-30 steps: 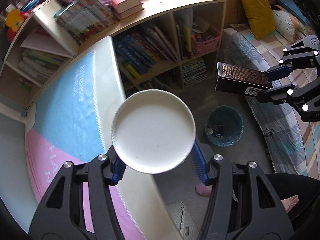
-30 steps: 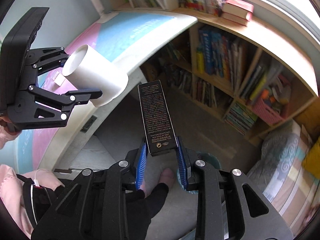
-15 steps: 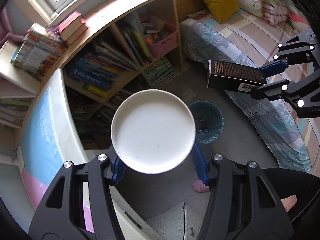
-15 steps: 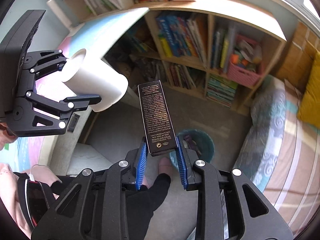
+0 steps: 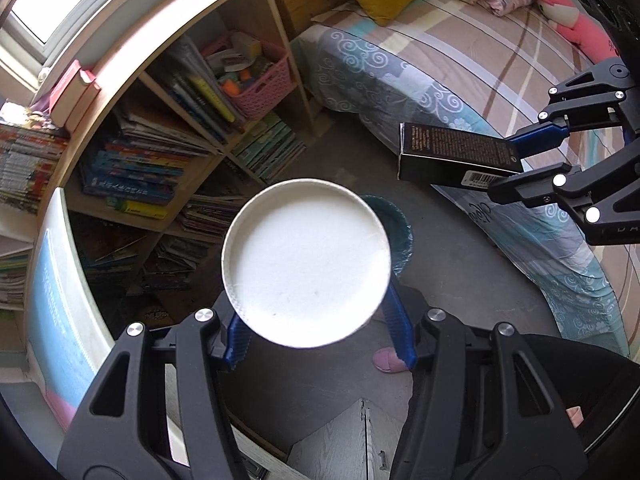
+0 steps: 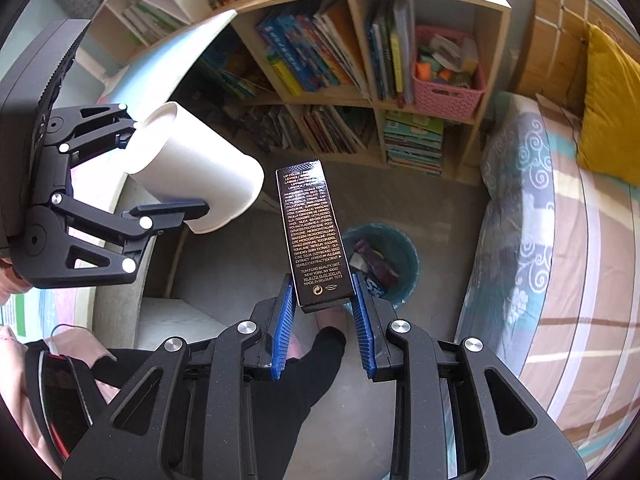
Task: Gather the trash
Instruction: 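Carry the paper cup with left tool while right tool carries the black box to the wastebasket, then open both tools to drop the cup and black box into the wastebasket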
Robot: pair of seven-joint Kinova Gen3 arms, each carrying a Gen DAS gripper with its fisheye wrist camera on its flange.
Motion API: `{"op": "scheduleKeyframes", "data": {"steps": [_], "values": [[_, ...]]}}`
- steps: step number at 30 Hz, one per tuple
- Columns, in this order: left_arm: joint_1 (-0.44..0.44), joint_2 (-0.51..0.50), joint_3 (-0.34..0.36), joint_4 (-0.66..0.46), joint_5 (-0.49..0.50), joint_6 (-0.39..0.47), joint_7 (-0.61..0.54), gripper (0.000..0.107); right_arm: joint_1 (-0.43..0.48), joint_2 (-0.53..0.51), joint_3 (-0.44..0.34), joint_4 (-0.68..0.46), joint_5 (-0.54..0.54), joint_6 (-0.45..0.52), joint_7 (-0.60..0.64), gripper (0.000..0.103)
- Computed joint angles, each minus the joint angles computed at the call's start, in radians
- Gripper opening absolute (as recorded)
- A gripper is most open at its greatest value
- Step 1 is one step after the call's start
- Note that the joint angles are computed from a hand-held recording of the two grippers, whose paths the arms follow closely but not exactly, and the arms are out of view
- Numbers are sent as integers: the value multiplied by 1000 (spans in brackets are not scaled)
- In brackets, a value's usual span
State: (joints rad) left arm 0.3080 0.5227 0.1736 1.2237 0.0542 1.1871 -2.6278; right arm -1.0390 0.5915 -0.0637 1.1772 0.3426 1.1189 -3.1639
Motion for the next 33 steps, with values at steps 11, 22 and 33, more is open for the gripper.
{"op": "scheduleKeyframes", "data": {"steps": [11, 22, 33], "values": [[57, 45, 1, -26, -38, 32, 9, 54, 12, -34, -6, 114, -5, -91, -88, 29], [100, 67, -4, -21, -71, 0, 16, 90, 19, -33, 11, 150, -12, -118, -110, 72], [85, 93, -7, -72, -72, 30, 19, 90, 48, -60, -6, 185, 0, -125, -158, 71]]}}
